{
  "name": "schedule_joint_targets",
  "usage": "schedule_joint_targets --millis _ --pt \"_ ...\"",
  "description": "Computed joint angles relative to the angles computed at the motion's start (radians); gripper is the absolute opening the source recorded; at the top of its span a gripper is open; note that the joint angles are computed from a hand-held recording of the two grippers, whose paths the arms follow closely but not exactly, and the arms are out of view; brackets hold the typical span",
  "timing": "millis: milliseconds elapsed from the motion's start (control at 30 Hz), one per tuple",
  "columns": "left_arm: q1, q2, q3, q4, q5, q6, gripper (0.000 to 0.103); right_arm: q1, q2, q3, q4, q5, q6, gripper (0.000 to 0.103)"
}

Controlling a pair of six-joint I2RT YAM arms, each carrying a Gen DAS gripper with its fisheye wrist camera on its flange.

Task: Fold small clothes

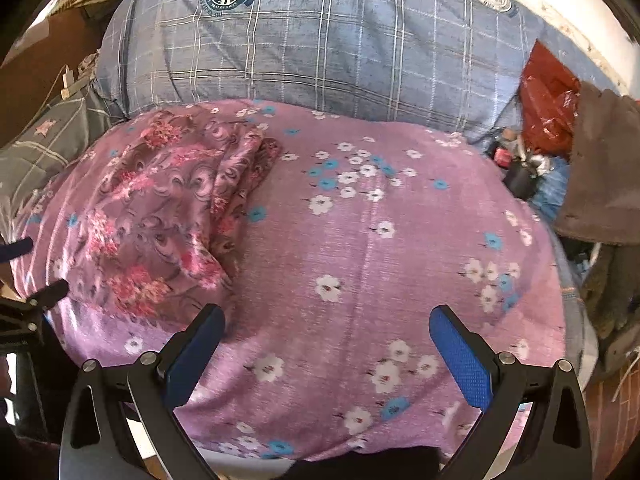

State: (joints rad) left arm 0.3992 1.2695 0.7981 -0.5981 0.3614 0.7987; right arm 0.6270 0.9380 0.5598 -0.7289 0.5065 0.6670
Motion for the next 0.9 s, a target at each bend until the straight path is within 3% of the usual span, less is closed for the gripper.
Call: schedule_joint_targets --millis 133,400,700,900 --pt "0.012 0.084 0.063 -0.02 0.001 -0.039 0.099 -0.037 0.027 0.011 0.064 -0.049 -0.012 0.103" --pt "0.025 0.107 0.081 -0.02 0.015 -0.04 0.099 -0.072 0.095 0.013 0.131 -0.103 -0.032 0.103" --pt "0.022 0.106 0.084 -0.032 0.023 -0.042 0.099 -0.053 0.058 0.01 0.098 -0.099 -0.019 0.103" --pt "0.033 0.06 0.055 -0.035 0.031 -0.012 0.099 0.048 0.057 0.022 0.002 0.007 0.031 0.103"
